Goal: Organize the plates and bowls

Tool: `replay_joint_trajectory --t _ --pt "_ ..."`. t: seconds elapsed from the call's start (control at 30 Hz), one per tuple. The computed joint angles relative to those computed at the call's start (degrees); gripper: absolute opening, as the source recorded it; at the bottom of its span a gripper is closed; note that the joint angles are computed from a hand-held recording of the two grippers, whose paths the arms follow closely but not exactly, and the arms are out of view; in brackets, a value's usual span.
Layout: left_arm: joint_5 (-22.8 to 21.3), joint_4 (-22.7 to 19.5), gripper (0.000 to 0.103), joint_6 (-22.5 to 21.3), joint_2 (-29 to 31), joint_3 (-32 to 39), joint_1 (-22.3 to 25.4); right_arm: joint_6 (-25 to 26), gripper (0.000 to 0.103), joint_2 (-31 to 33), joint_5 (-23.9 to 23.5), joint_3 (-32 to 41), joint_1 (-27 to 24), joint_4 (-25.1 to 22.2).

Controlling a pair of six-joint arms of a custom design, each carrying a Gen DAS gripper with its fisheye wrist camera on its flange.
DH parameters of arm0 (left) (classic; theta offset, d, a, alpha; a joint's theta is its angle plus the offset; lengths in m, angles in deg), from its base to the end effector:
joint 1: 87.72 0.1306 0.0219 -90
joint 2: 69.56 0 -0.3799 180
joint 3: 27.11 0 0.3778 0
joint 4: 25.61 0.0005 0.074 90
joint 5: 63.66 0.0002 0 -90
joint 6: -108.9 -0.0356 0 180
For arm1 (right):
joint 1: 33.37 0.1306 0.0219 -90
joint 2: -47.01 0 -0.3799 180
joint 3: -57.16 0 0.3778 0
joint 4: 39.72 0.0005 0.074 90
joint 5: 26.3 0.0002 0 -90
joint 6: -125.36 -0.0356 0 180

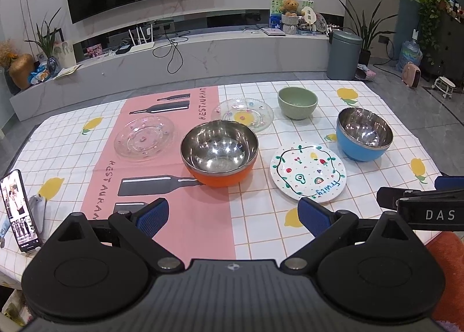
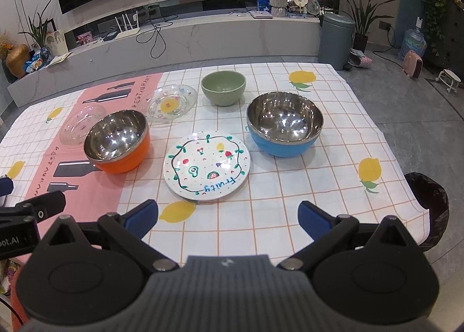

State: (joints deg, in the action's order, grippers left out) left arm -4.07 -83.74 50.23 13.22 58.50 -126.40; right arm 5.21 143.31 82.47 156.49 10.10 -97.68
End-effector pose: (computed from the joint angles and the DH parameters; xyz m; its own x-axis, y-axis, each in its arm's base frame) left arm 0.3317 -0.2431 0.4399 -0.7115 -0.0048 -0.7027 -0.0655 0.9961 0.0595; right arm 0.3730 0.3371 0.4399 -0.7734 -0.0779 -0.6291 -0.1489 0.9870 0.0609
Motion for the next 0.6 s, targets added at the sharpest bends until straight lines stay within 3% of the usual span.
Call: replay_joint_trajectory --t 0.6 --pt "2.20 3.47 0.103 -2.18 -1.10 -1.17 0.03 -0.24 0.100 -0.24 0.45 -0.18 0.00 -0.40"
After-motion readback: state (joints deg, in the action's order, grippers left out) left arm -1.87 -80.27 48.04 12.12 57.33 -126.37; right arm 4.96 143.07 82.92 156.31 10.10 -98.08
